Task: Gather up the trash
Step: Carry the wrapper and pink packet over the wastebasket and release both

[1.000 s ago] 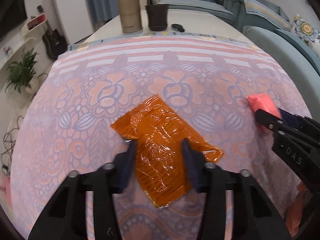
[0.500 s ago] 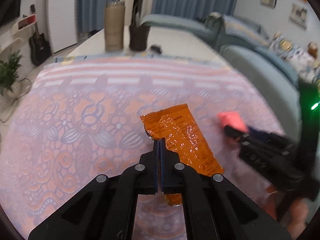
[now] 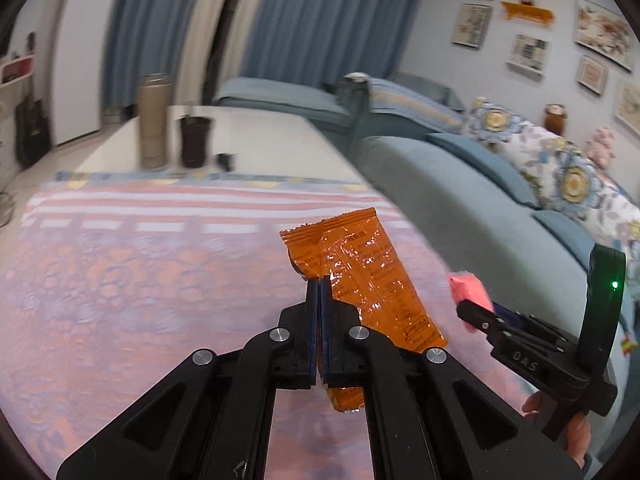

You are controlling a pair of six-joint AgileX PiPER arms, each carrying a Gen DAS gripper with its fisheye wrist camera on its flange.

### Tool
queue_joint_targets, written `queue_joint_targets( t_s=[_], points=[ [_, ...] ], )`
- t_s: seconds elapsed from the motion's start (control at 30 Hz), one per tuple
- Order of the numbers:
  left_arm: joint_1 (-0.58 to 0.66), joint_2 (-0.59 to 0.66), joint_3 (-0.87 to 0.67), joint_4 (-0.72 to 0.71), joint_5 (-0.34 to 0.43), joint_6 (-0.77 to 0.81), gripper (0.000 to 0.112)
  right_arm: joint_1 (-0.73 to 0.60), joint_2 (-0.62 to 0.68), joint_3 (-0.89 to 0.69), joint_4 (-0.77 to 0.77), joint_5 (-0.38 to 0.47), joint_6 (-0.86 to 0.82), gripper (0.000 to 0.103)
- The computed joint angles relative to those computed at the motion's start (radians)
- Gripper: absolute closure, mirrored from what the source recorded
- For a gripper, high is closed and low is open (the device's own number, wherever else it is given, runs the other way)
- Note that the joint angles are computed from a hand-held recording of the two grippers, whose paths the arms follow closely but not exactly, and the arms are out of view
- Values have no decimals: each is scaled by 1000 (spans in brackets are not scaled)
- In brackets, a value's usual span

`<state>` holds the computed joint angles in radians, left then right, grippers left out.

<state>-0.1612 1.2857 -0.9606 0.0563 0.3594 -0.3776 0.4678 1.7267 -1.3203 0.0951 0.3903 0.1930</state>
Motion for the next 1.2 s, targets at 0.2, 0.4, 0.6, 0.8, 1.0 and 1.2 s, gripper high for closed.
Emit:
queue_joint_targets(
  t_s=[0.2,0.4,0.6,0.8,1.0,1.2],
  points=[
    [-268,66,-114,198,34,-205,112,-185,-274,241,-68,15,15,69],
    [-461,224,-282,190,23,-231,112,-422,-457,404,-32,75,-119,69],
    [-598,412,-443,99,23,-119,112,-718,-493,543,230,108,-437,69],
    [-635,606,-586,-121,103,129,112,-903,-418,609,394,126,-641,67],
    [-664,730,-687,-175,176,183,99,-980,-351,616,442,142,-717,63],
    [-670,709,-635,-153,161,158,72,-1028,-354,632,492,148,-787,49]
  ],
)
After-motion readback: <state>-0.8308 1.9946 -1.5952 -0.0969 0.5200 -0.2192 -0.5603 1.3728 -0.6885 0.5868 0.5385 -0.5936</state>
